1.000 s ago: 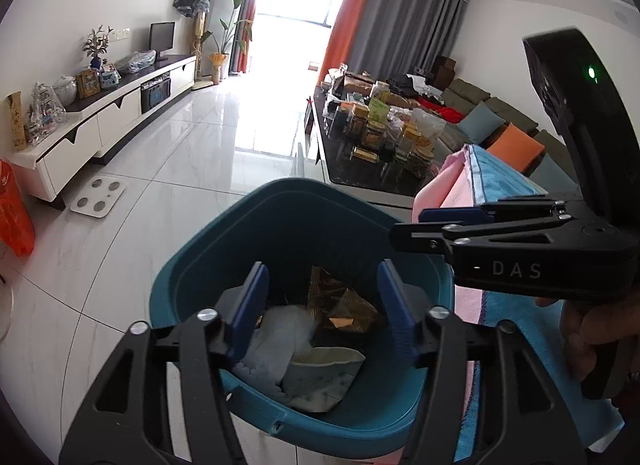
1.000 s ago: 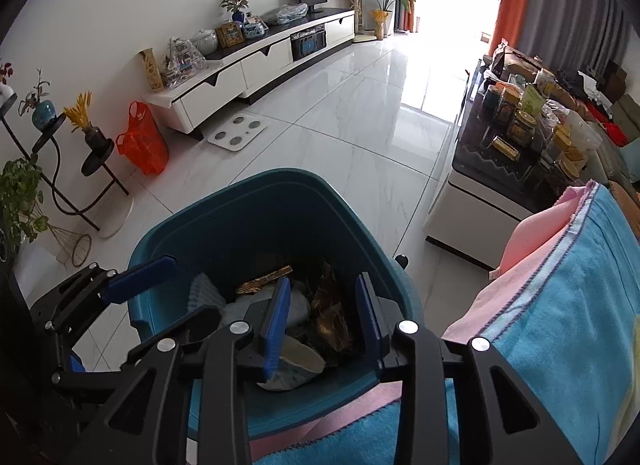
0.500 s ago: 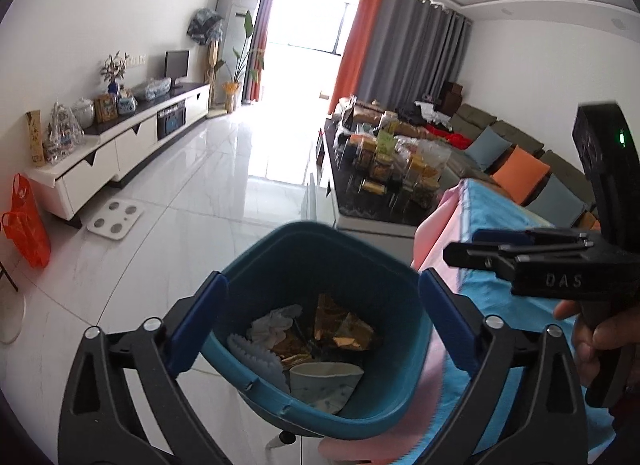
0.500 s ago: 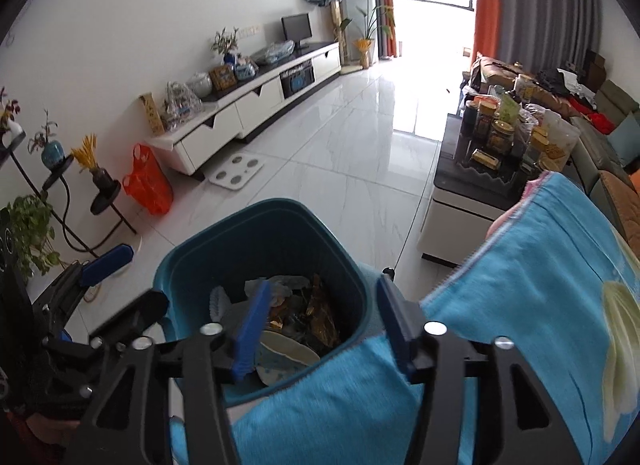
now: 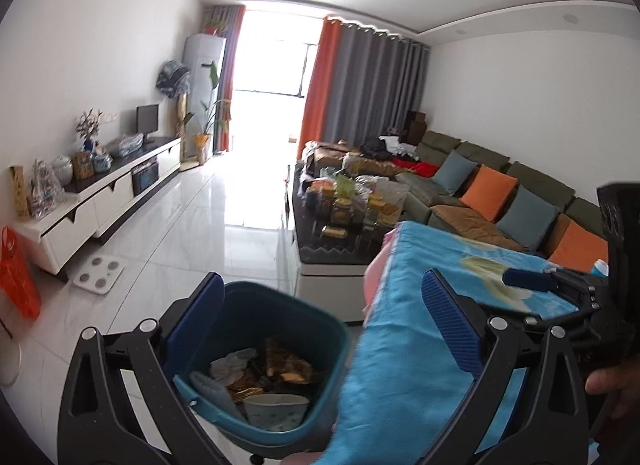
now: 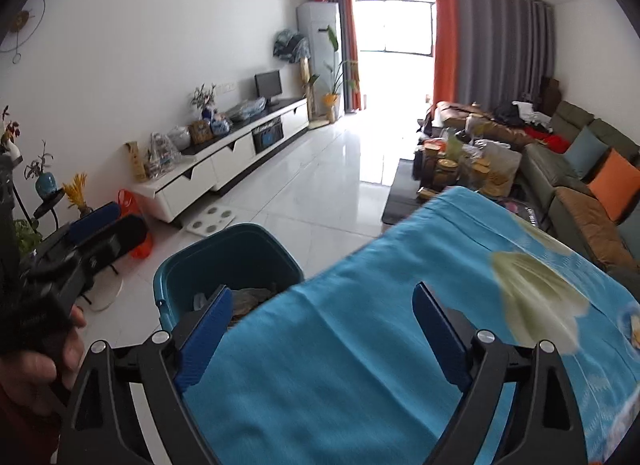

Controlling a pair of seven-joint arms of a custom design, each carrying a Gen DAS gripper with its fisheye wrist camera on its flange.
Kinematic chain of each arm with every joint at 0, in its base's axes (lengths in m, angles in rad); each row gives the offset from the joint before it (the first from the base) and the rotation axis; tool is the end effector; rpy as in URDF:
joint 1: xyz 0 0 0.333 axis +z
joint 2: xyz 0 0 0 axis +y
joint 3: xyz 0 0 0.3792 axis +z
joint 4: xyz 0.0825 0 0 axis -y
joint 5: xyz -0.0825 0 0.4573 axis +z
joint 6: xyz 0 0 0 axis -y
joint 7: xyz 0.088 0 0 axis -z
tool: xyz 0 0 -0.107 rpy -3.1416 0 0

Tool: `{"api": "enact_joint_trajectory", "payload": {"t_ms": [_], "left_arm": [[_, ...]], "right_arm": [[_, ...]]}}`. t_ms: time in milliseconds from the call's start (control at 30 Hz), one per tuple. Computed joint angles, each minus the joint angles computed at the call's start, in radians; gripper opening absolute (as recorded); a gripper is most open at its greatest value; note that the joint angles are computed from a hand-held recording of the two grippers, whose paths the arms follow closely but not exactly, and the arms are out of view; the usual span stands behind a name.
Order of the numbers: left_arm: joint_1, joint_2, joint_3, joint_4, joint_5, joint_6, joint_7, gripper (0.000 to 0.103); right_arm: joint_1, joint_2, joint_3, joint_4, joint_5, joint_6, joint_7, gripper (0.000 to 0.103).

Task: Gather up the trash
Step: 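Return both grippers over the bed toward the remaining tissue and orange peel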

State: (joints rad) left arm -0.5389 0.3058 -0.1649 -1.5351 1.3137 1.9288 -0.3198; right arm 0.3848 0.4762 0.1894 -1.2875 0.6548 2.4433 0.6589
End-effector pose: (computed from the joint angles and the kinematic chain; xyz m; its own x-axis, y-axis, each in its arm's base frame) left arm 0.6381 -0.4301 0.5776 0.5862 -0.7956 0.1528 -0.2143 -0.3341 -0.9179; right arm 0.7312 0.4253 0.6031 0.8899 -0.4519 -0.0619 -0.3189 -0.5194 -0.7928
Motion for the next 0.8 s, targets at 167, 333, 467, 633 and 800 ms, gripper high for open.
{"api": "enact_joint_trajectory", "payload": {"t_ms": [167,333,467,633,800], "left_arm": [[-0.043,0.066,0.014,0.108,0.051,-0.010,0.033,0.097],[-0.096,0.130,0.044,0.208,0.096,0.007,0.071,0.097],[-0.141,0.206,0.079,0.319,0.111,0.042,0.154,0.097],[-0.172,0.305,0.115,0.459,0.072,0.136,0.252,0.097],[-0.189,0.419,0.144,0.619,0.004,0.221,0.339,0.097]], "right_arm": [[-0.060,-0.077,0.009,-0.117,0.110,0.065,-0.046,0.092],[-0.109,-0.154,0.006,-0.227,0.240,0.155,-0.116,0.095],[-0.132,-0.206,-0.002,-0.303,0.334,0.233,-0.180,0.096],[-0.158,-0.268,-0.015,-0.393,0.480,0.345,-0.276,0.096],[-0.165,-0.321,-0.016,-0.461,0.708,0.461,-0.477,0.096]]}}
